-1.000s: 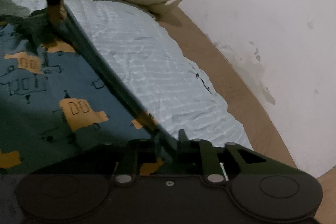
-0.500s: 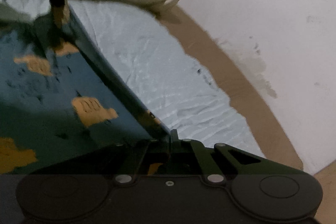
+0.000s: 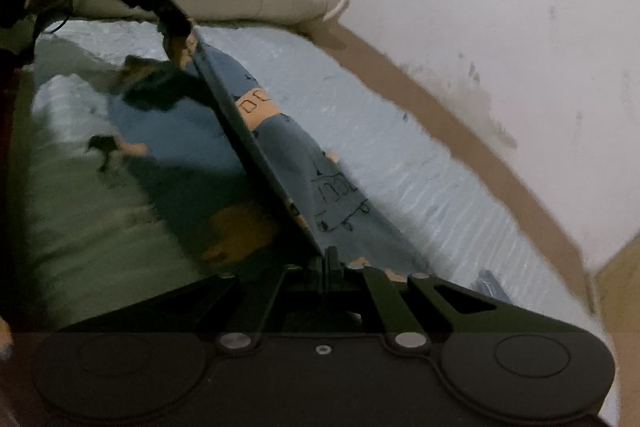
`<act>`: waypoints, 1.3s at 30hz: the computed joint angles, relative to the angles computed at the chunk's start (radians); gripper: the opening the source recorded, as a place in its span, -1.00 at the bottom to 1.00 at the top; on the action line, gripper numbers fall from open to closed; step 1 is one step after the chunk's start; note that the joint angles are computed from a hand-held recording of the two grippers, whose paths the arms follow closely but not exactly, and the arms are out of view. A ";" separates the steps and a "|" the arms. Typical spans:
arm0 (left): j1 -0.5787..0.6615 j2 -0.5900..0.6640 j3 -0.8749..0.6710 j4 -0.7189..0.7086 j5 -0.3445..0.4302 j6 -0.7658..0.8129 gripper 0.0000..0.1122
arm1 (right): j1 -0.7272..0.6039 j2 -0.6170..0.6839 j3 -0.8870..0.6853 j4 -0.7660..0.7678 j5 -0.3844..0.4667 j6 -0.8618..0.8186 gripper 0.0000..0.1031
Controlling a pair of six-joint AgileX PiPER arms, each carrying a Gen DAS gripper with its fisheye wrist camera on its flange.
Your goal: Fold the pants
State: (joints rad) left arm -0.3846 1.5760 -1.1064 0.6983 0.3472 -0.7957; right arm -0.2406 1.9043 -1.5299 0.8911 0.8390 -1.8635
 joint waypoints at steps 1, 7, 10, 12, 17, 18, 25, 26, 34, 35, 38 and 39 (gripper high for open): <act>-0.017 0.000 0.021 0.055 0.007 -0.082 -1.00 | -0.003 -0.012 0.035 0.014 -0.018 -0.006 -1.00; -0.075 -0.003 0.082 0.274 0.041 -0.374 -1.00 | 0.004 -0.038 0.110 0.052 -0.063 0.004 -1.00; -0.086 -0.027 0.092 0.282 0.055 -0.364 -1.00 | -0.019 -0.056 0.124 0.071 -0.040 -0.029 -1.00; -0.090 -0.041 0.095 0.260 0.060 -0.335 -1.00 | -0.025 -0.057 0.115 0.070 -0.026 -0.033 -1.00; -0.097 -0.027 0.099 0.201 0.069 -0.278 -1.00 | -0.034 -0.064 0.139 0.045 -0.021 -0.049 -1.00; -0.098 -0.022 0.104 0.196 0.066 -0.279 -1.00 | -0.033 -0.063 0.150 0.041 -0.029 -0.055 -1.00; -0.105 -0.005 0.127 0.176 0.059 -0.311 -0.95 | -0.026 -0.054 0.195 0.075 -0.080 -0.060 -0.88; -0.101 -0.007 0.129 0.158 0.053 -0.311 -0.92 | -0.028 -0.053 0.194 0.082 -0.079 -0.058 -0.85; -0.178 -0.029 0.135 0.257 0.128 -0.564 0.33 | -0.116 -0.051 0.174 0.146 -0.007 0.006 0.42; -0.198 -0.028 0.133 0.292 0.142 -0.616 0.41 | -0.135 -0.049 0.167 0.155 0.010 0.015 0.51; -0.259 -0.005 0.101 0.363 0.185 -0.730 0.72 | -0.201 -0.053 0.163 0.209 0.039 0.020 0.85; -0.280 0.014 0.081 0.387 0.200 -0.768 0.80 | -0.224 -0.049 0.156 0.225 0.045 0.023 0.96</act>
State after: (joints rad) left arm -0.6648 1.5896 -1.0250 1.0856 0.5477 -1.5636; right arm -0.4644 1.8548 -1.3736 1.1160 0.8843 -1.8401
